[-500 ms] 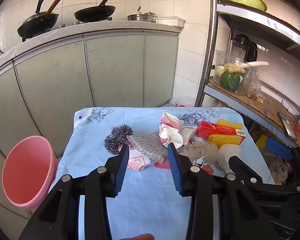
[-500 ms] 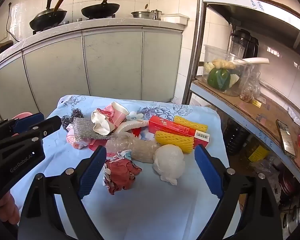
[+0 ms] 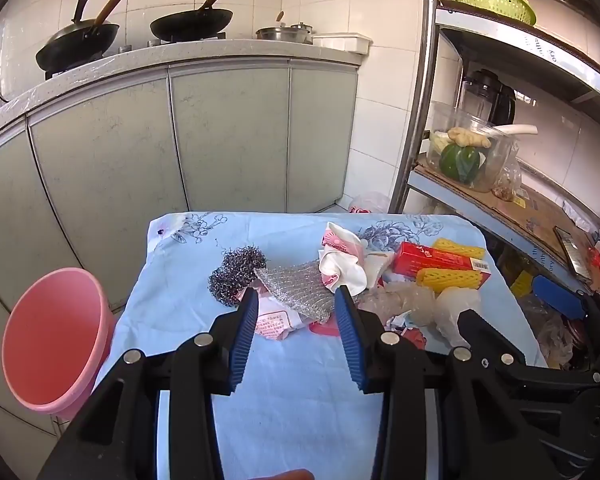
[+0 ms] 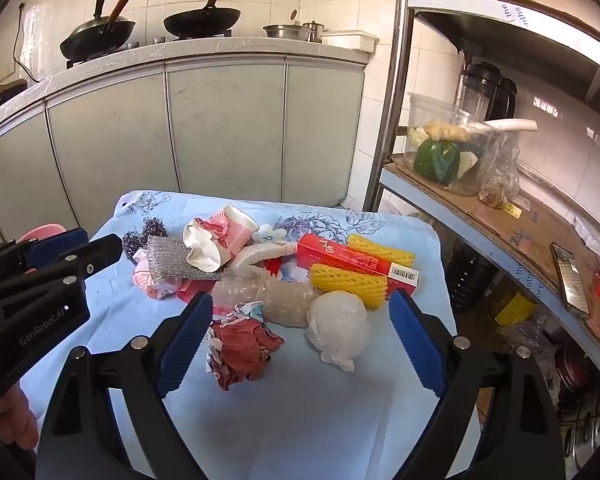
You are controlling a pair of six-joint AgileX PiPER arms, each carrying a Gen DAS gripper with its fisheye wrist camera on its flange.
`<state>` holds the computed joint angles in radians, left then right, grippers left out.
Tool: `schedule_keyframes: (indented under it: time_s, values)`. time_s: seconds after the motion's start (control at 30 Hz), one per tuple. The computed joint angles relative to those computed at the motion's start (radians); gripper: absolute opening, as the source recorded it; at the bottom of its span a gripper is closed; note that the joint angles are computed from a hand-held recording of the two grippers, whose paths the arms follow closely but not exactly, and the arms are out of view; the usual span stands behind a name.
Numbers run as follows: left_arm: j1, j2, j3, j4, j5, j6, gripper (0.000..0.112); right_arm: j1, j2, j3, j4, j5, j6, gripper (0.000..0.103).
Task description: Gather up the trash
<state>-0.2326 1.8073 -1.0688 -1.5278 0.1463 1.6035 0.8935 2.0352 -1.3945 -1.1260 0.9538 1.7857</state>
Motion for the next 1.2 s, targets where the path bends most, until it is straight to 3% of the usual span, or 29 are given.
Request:
schedule_keyframes:
  time_s: [0.1, 0.2, 1.2]
  values:
    - [-0.002, -0.008, 0.016, -0.101, 0.000, 0.101, 0.039, 0.008, -0.020, 0.017, -0.008, 0.011, 0.007, 0.090]
    - [0.011, -0.009, 0.006, -0.008, 0.013, 0.009, 0.039, 0.011, -0.013, 0.006, -0.012, 0.020, 0.002, 0.090]
    - [0.028, -0.039, 0.025, -0.022, 0.038, 0.027, 0.039, 0.030, -0.013, -0.012, -0.024, 0.052, -0.007, 0.090]
